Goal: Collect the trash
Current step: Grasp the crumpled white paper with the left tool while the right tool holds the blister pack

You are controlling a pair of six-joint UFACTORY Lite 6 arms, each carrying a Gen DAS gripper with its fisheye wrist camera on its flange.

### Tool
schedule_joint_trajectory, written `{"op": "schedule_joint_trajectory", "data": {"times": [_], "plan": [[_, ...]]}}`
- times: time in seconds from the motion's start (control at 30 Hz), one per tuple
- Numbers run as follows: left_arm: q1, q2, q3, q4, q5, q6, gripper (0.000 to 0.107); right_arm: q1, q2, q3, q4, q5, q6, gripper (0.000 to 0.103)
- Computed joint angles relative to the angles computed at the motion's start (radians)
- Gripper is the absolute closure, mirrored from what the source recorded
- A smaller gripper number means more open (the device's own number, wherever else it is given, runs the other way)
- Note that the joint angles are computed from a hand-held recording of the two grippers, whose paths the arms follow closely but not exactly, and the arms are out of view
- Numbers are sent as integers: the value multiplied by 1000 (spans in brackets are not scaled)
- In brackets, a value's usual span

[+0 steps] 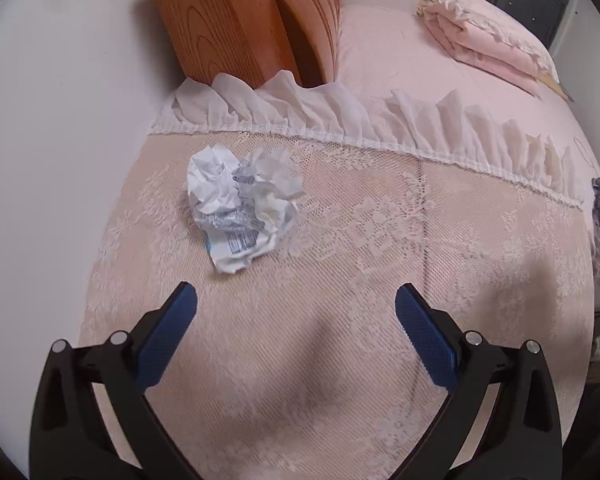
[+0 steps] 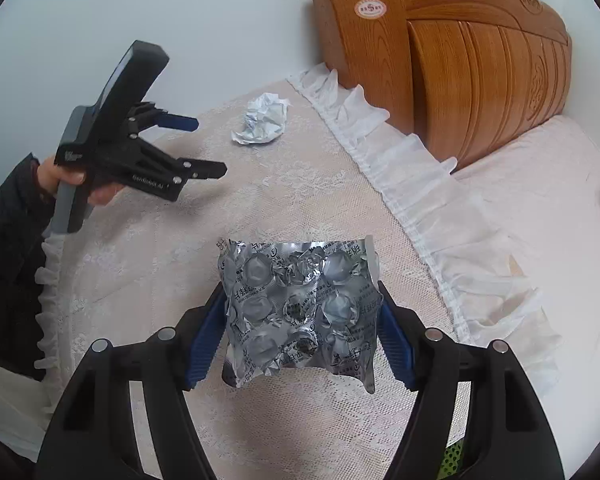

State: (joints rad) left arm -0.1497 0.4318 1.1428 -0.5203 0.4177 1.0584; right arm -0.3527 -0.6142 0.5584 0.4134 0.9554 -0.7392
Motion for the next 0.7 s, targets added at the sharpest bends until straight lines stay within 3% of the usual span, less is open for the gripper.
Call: {"op": "schedule_joint_trajectory", "data": {"times": [0.17, 0.33, 0.4, 0.57, 0.7], "plan": [[-7, 281, 323, 49, 112, -46, 12, -11, 55, -15, 24, -36, 9, 32], [-47, 407, 476, 100, 116, -89, 15, 10, 115, 2, 15, -84, 27, 32], [-58, 424, 500, 103, 124, -99, 31, 16, 113, -1, 20, -85, 29, 32], [-95, 438, 507, 162, 79, -156, 52, -2, 67, -22, 24, -48, 9, 32], [-111, 415, 479, 196, 46, -208, 76, -6, 90, -9, 27, -50, 3, 32]]}}
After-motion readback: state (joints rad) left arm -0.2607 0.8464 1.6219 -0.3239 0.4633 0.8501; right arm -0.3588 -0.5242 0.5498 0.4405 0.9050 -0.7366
